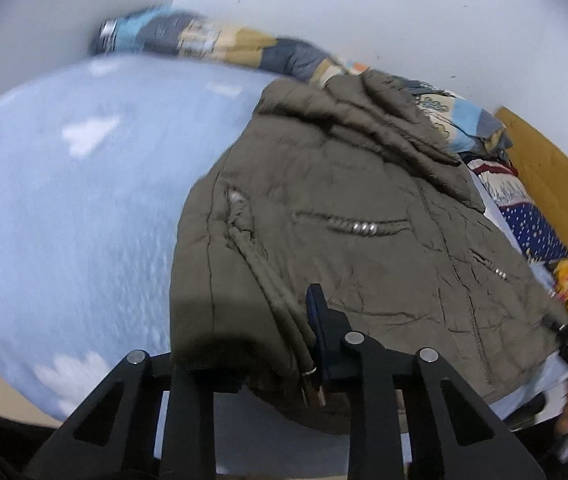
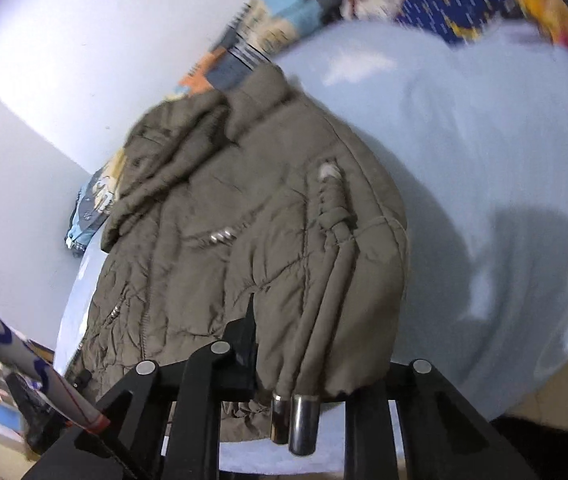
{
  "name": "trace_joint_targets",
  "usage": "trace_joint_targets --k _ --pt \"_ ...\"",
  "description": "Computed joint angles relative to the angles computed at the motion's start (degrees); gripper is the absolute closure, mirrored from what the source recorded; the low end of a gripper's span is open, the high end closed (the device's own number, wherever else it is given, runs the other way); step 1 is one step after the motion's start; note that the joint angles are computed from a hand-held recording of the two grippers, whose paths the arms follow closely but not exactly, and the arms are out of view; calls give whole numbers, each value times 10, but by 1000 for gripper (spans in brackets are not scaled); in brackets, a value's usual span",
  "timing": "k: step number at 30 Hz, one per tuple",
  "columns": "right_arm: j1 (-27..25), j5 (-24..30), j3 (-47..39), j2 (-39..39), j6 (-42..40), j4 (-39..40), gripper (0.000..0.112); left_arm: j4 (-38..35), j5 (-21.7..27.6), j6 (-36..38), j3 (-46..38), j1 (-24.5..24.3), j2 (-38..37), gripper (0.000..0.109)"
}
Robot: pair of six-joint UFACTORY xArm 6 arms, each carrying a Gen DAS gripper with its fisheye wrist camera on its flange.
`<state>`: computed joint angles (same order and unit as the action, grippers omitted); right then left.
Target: Fold large clothes
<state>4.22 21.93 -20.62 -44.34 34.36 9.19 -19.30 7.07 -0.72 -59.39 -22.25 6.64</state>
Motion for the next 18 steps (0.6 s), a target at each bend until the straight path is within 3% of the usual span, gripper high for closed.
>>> trace_joint_targets --k 4,9,13,18 --pt "4 0 1 -31 22 -48 96 78 -33 -45 12 2 -14 87" --pt "3 -6 0 -52 29 -68 97 114 -46 -67 23 5 -30 87" --pt "8 0 0 -72 33 -73 97 68 -50 -19 31 3 -50 87" --pt "9 7 -23 -67 16 -68 97 15 -28 24 -24 0 -23 87"
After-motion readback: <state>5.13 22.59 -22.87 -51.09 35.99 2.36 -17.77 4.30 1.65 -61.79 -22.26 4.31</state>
